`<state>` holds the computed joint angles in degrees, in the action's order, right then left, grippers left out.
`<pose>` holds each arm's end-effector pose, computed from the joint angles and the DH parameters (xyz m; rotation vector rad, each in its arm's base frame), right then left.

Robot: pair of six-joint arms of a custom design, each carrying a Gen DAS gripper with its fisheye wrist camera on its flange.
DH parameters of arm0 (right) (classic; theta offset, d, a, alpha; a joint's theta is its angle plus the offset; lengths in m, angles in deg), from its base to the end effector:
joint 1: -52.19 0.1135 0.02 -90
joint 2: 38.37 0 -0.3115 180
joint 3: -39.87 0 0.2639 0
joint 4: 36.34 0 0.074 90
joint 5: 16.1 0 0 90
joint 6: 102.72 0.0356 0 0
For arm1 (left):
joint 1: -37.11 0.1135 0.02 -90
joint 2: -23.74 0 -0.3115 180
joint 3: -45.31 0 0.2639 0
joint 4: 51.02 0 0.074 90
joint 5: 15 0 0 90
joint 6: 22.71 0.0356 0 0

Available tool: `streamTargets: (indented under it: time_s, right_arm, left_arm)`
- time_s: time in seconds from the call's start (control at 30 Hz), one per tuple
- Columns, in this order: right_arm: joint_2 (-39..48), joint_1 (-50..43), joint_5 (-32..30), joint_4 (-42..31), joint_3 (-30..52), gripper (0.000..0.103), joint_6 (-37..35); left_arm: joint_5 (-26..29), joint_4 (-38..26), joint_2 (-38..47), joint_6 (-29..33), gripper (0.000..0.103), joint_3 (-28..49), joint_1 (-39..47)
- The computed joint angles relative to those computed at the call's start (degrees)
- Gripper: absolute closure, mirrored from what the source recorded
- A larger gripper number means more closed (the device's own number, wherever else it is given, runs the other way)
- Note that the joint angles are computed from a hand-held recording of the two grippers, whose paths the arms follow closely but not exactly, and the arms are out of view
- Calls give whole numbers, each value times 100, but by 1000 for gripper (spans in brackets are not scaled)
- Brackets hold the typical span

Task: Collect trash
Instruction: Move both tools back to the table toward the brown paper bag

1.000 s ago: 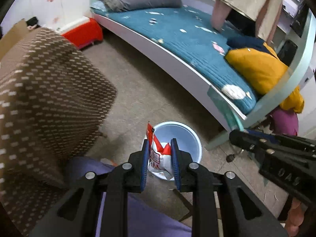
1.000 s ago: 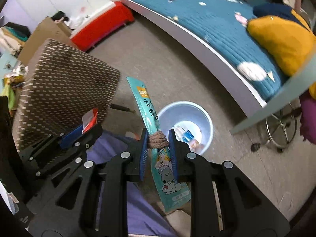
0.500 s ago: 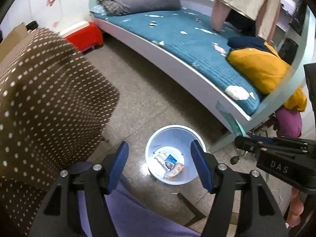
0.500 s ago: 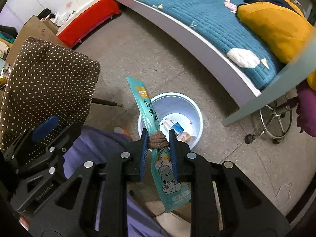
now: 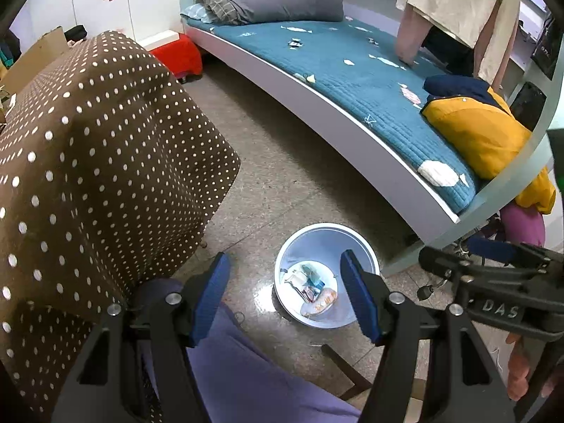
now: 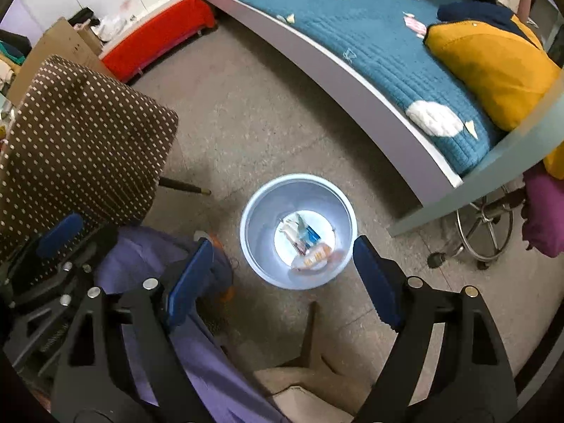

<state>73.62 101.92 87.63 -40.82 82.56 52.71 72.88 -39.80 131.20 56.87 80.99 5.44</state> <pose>0.1747 0.1931 0.0512 0.4277 2.7525 0.1553 0.2133 -0.1300 0.0646 0.4745 2.5988 -0.2036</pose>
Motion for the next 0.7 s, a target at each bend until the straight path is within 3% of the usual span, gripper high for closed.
streamTargets:
  time_s: [0.33, 0.7]
  right_arm:
    - [-93, 142, -26, -258, 108, 22, 65]
    - [-582, 200, 241, -797, 289, 22, 39]
  left_arm:
    - [-182, -141, -41, -54, 39, 9, -70]
    - [-193, -461, -1043, 176, 39, -275, 117]
